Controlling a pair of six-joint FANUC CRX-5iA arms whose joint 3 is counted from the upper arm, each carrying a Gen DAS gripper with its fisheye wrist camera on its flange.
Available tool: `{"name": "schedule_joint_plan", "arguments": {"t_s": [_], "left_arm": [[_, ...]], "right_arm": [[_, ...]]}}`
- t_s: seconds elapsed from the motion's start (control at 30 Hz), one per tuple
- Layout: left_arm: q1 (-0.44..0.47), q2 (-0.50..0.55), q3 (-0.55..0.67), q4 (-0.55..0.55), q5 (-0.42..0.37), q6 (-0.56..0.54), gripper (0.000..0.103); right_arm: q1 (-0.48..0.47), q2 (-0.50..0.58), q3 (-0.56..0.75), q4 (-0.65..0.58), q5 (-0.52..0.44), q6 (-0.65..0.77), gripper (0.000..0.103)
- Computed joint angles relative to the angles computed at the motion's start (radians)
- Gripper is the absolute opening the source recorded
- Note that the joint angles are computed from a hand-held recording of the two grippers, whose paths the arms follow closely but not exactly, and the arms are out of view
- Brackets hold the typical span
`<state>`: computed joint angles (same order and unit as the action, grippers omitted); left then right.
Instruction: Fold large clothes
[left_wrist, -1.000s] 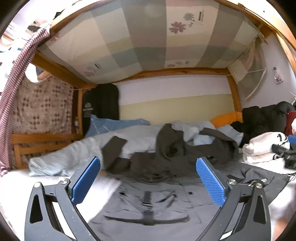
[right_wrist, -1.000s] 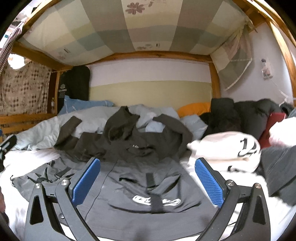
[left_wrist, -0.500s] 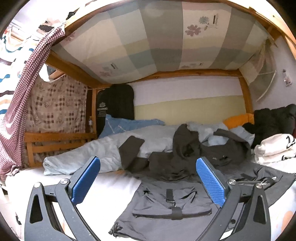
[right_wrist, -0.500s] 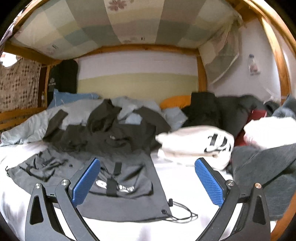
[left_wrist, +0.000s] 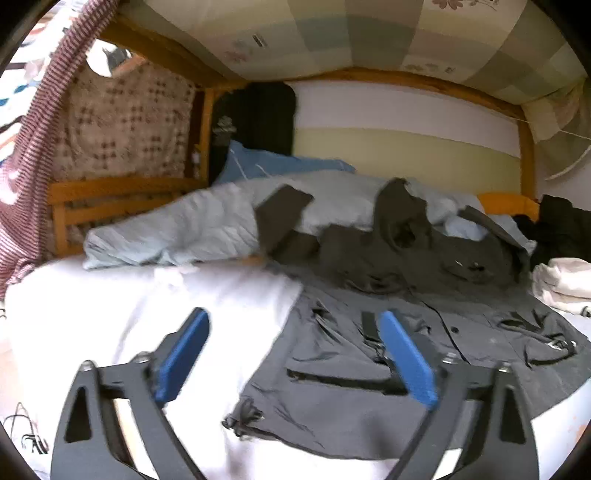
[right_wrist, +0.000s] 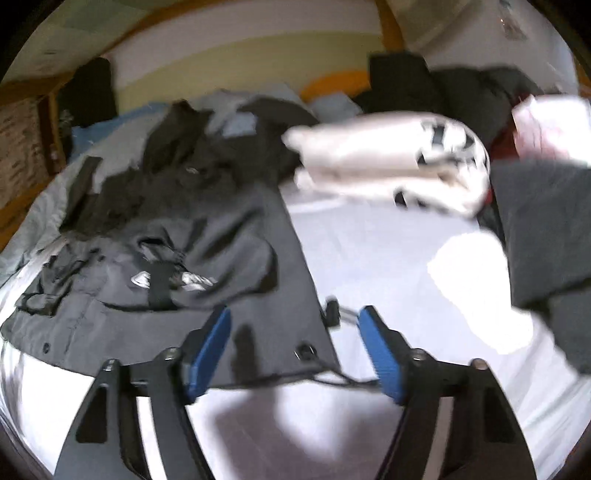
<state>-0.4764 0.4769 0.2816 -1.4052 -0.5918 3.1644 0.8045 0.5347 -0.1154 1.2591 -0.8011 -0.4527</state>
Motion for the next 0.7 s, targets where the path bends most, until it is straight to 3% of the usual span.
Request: {"name": "schedule_joint_plan", "arguments": {"t_s": [0.03,0.17,0.3,0.37,0.43,0.53,0.6,0.7], "left_arm": [[0.002,-0.003,-0.004,0.007,0.012,-0.009,0.084],[-0.011,0.005,0.005,0.017,-0.01,-0.06,0.084],[-0.004,-0.02,-0.038,0.041,0.035,-0.012,0.084],[-0.024,-0.022,-0.053,0.007,0.006,0.039,0.084],[-0.016,-0.016,-0.047,0.034,0.025,0.011,0.084],[-0.003,-0.007,-0.034,0.075,0.049,-0.034,0.079],[-0.001,-0.004,-0.031,0.083,0.044,-0.04,0.079],[0.044,-0.01,-0.047,0.144,0.135,-0.014,0.079]], "right_arm": [[0.0,-0.008,-0.013,0.003,0.016,-0.034,0.067],[-0.025,-0.076,-0.136,0.205,0.108,-0.301,0.067],[-0.015,-0.103,-0.184,0.249,0.125,-0.427,0.06],[0.011,-0.105,-0.191,0.244,0.109,-0.397,0.06],[0.009,-0.096,-0.183,0.235,0.155,-0.364,0.06],[-0.05,-0.077,-0.174,0.259,0.262,-0.45,0.06],[-0.071,-0.06,-0.165,0.302,0.26,-0.504,0.06],[-0.062,0.003,-0.081,0.227,0.212,-0.345,0.072]]}}
